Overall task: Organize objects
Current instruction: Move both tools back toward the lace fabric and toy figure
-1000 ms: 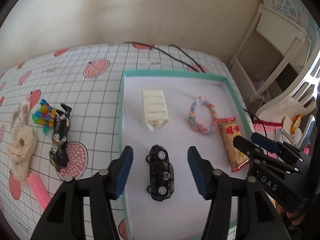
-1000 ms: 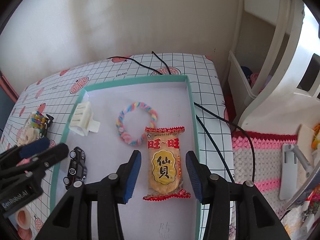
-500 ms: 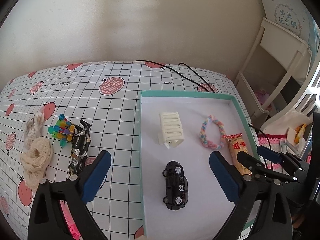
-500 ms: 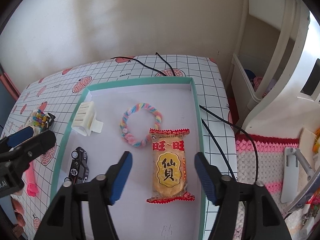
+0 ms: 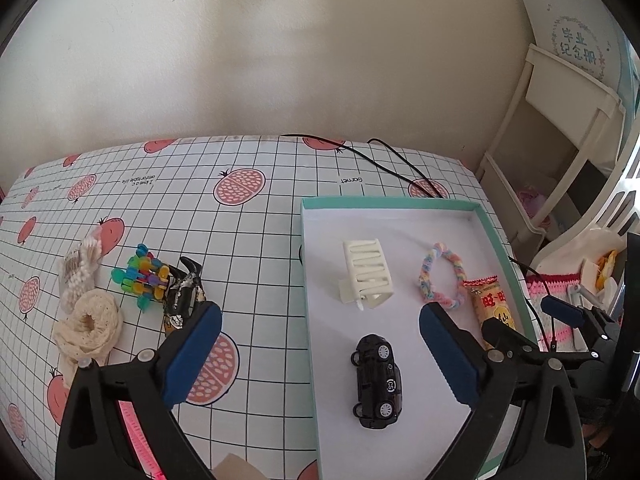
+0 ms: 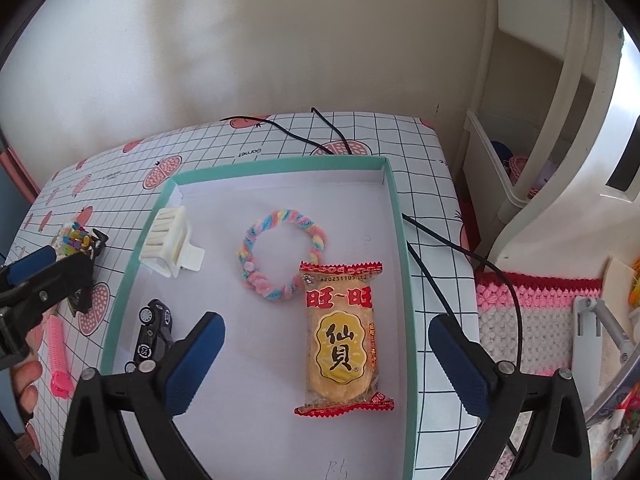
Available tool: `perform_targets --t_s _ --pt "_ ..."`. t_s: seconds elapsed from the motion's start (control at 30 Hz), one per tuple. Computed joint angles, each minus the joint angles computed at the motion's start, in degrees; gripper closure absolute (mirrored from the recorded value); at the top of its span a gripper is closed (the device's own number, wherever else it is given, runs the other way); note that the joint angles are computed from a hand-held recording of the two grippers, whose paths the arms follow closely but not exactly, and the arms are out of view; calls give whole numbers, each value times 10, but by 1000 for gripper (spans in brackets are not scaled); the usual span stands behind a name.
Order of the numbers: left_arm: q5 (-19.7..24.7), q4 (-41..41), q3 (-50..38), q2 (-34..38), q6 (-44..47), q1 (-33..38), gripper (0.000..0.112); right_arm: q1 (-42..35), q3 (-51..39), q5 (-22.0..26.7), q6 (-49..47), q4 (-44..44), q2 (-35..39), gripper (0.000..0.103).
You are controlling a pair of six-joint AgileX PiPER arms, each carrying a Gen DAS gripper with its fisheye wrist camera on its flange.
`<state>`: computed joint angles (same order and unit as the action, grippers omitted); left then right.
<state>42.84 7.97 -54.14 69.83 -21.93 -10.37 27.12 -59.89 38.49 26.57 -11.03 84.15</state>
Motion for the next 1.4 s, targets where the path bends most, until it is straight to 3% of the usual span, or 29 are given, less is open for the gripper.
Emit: perform_targets --t_s 0.43,0.6,0.77,1.2,1.4 --pt "-2 -74 -2 -3 95 73 13 24 -26 21 42 -29 23 0" --pt "23 -126 -17 -2 166 130 13 53 -58 32 81 -55 21 0" --pt "54 -193 -32 -10 268 230 13 107 -121 44 100 -65 47 0" --pt "155 -365 -114 25 492 572 13 239 -345 102 122 -64 192 0" --pt "183 -391 -147 57 546 663 13 274 -443 135 118 -56 263 0"
